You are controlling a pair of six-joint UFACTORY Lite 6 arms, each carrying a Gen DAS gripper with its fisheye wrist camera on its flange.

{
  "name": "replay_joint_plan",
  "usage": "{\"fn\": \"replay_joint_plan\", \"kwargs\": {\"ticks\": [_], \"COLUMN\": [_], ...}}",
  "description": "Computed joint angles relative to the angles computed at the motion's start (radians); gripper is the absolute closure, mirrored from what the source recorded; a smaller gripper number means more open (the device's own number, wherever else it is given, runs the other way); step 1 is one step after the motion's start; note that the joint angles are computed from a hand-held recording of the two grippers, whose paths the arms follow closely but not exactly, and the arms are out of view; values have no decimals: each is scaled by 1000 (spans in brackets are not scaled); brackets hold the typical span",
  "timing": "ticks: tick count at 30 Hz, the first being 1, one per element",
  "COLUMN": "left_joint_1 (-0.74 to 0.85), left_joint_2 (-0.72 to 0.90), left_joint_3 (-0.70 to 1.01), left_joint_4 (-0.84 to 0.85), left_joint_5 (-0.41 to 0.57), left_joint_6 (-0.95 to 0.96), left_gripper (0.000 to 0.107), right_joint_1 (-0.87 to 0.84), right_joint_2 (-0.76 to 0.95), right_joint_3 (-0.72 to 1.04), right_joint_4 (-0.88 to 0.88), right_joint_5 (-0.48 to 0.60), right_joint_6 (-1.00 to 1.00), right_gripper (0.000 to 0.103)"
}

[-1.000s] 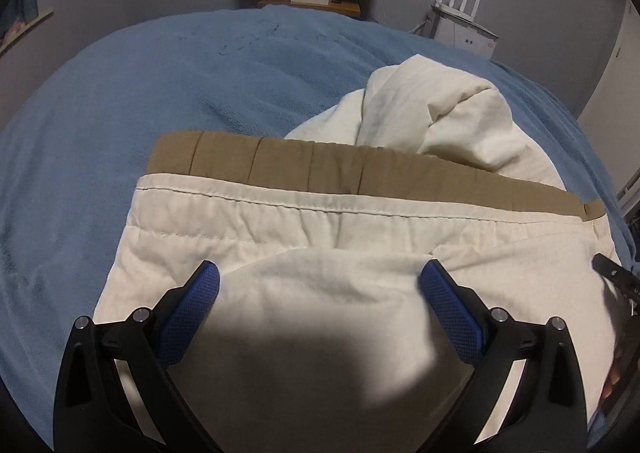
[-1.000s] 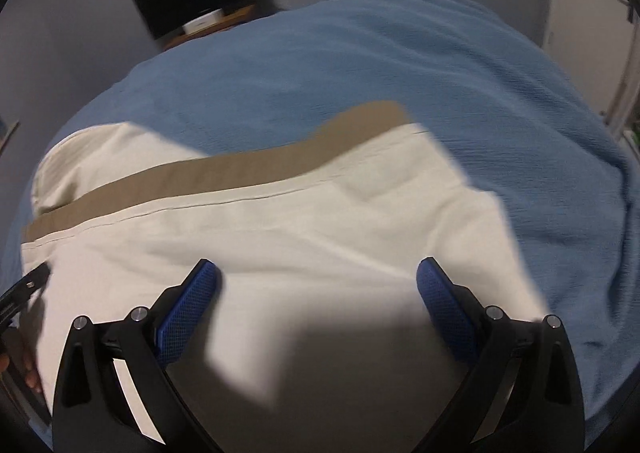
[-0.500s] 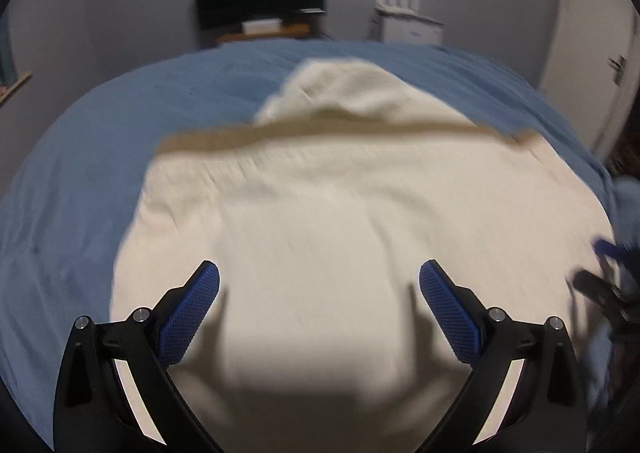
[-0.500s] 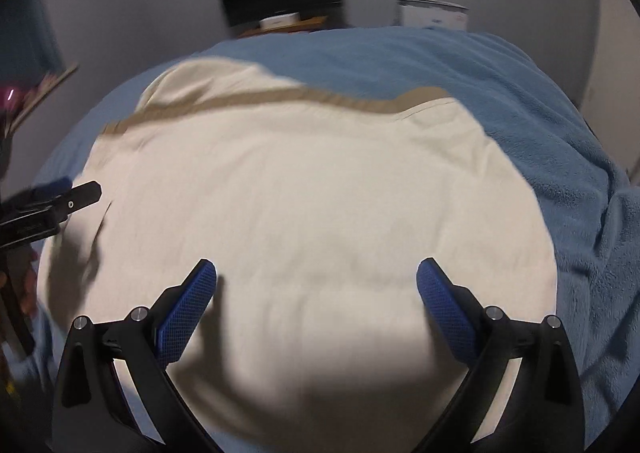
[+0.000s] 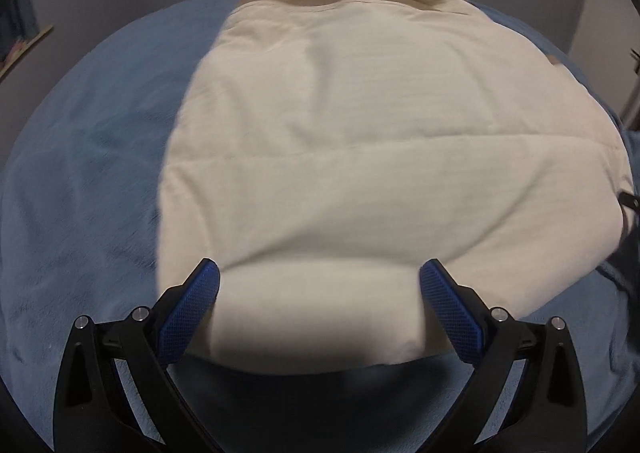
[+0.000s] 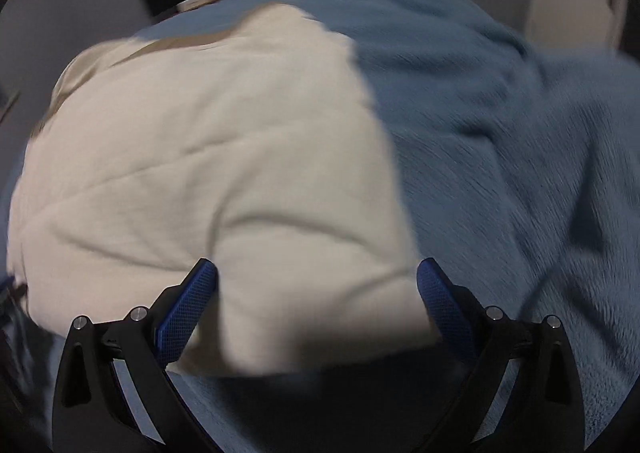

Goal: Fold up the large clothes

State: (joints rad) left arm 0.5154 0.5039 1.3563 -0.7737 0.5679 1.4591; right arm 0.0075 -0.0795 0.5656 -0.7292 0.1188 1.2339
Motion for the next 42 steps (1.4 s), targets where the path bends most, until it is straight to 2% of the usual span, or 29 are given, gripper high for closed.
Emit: {"fn": "replay_joint_plan", "kwargs": {"ticks": [2,3,5,7,8,11,13,15,18,21,24,27,29,31,33,36,39,42], "left_joint_1": [21,27,59,88,89,57,-27,-61,-149,-144,-111,-69,-29,43,77,179,288,384], "left_joint_2": [-14,-44,-122,-207,-244,-324,-346,-347,-357,-313,-275,-272,-296,-345,-402,-515,-602,-683], "left_joint_3": [0,-28,-118,-222,-274,-400,-464,-490,-546,-526,-494,-467,-451,-448,-456,-501,-552,-638], "left_joint_4": [-4,-32,-132,-219,-258,-307,-383,-434,-573,-573,-541,-431,-316,-237,-207,-183,-144,-145], "left_joint_5": [12,12,22,60,86,81,38,53,-65,-74,-98,-101,-57,33,81,181,276,318], "left_joint_6": [-18,6,125,232,278,368,416,452,596,619,618,501,377,316,295,339,371,457], "left_gripper": [11,11,11,10,10,10,10,10,9,9,9,10,10,10,10,10,10,10], "right_joint_1": [18,45,115,214,270,424,455,480,493,499,446,432,446,471,570,775,967,1164], "right_joint_2": [-91,-137,-247,-275,-247,-73,15,92,124,140,88,44,-25,-112,-234,-350,-384,-369], "right_joint_3": [-37,-56,-104,-113,-96,7,52,93,89,81,30,16,7,-4,-18,-24,-22,-24], "right_joint_4": [4,-51,-107,-215,-298,-536,-640,-704,-769,-696,-691,-583,-438,-334,-242,-182,-157,-148], "right_joint_5": [70,96,113,109,116,173,176,200,228,271,244,248,288,329,444,617,743,850], "right_joint_6": [25,92,166,309,402,649,754,814,865,795,788,710,604,514,459,499,610,765], "right_gripper": [7,7,7,7,7,7,7,7,7,7,7,7,7,7,7,7,7,7]}}
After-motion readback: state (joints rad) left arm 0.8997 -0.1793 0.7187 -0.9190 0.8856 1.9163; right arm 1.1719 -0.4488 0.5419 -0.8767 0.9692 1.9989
